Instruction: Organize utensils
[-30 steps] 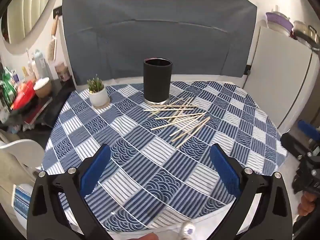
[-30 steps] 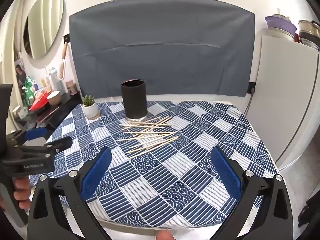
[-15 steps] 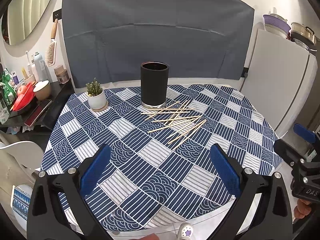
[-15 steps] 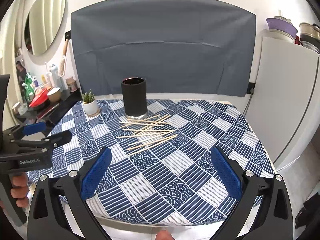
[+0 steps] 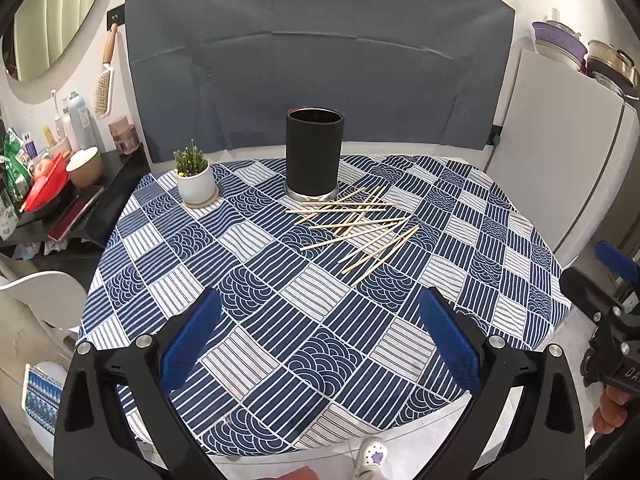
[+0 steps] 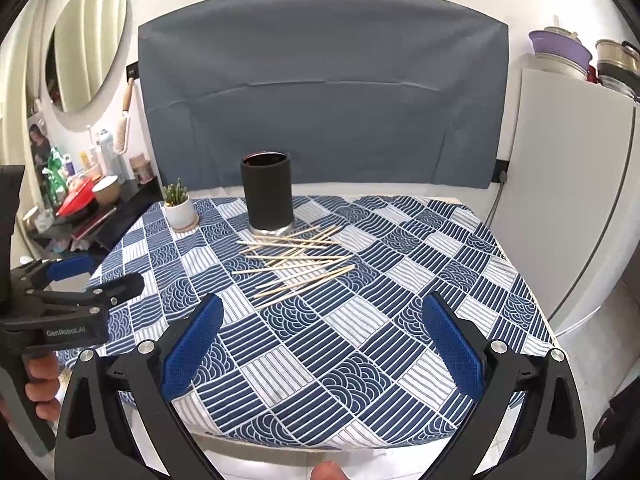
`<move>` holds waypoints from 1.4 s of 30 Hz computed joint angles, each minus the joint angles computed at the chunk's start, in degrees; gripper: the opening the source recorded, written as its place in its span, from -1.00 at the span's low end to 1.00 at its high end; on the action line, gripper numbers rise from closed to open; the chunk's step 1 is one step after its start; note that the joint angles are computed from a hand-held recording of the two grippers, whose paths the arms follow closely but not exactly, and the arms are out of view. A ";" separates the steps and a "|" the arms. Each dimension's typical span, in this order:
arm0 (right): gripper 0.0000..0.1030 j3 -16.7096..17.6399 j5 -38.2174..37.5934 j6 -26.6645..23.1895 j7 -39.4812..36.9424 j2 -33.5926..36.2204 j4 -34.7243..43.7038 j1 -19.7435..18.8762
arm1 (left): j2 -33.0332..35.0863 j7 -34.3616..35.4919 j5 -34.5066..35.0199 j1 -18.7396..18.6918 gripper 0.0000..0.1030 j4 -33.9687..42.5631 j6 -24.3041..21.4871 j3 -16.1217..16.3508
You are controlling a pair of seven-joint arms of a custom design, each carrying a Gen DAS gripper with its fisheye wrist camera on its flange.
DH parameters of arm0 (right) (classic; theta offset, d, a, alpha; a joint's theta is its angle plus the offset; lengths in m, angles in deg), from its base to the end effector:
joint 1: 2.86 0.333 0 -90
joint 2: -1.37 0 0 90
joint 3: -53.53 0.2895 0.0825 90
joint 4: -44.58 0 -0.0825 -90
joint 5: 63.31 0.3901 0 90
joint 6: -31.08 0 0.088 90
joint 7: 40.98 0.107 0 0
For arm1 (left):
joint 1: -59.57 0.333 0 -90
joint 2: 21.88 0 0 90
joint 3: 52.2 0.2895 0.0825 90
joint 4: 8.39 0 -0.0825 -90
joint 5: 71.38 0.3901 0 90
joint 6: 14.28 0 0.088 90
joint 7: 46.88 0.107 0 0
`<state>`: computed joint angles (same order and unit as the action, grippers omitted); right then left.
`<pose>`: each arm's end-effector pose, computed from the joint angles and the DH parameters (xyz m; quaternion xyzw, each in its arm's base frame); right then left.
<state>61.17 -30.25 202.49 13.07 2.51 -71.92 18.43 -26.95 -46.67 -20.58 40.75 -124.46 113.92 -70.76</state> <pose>0.5485 0.2584 0.5105 -0.7838 0.4126 -0.2144 0.4116 0.4651 -0.3313 0.4978 -0.7720 0.4888 -0.2458 0.3236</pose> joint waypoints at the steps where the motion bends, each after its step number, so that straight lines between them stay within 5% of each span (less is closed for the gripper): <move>1: 0.85 0.00 -0.07 0.07 0.00 0.07 -0.02 0.00 | -0.11 -0.21 -0.05 0.09 0.89 -0.20 0.43 0.14; 19: 0.85 1.89 -7.42 -3.23 3.24 8.56 9.59 -2.79 | 6.27 3.32 -1.48 0.84 0.89 5.14 3.54 3.10; 42: 0.85 3.05 -17.67 -15.99 8.38 34.98 44.61 -4.24 | 19.86 9.59 -5.15 -0.47 0.89 18.59 3.00 10.05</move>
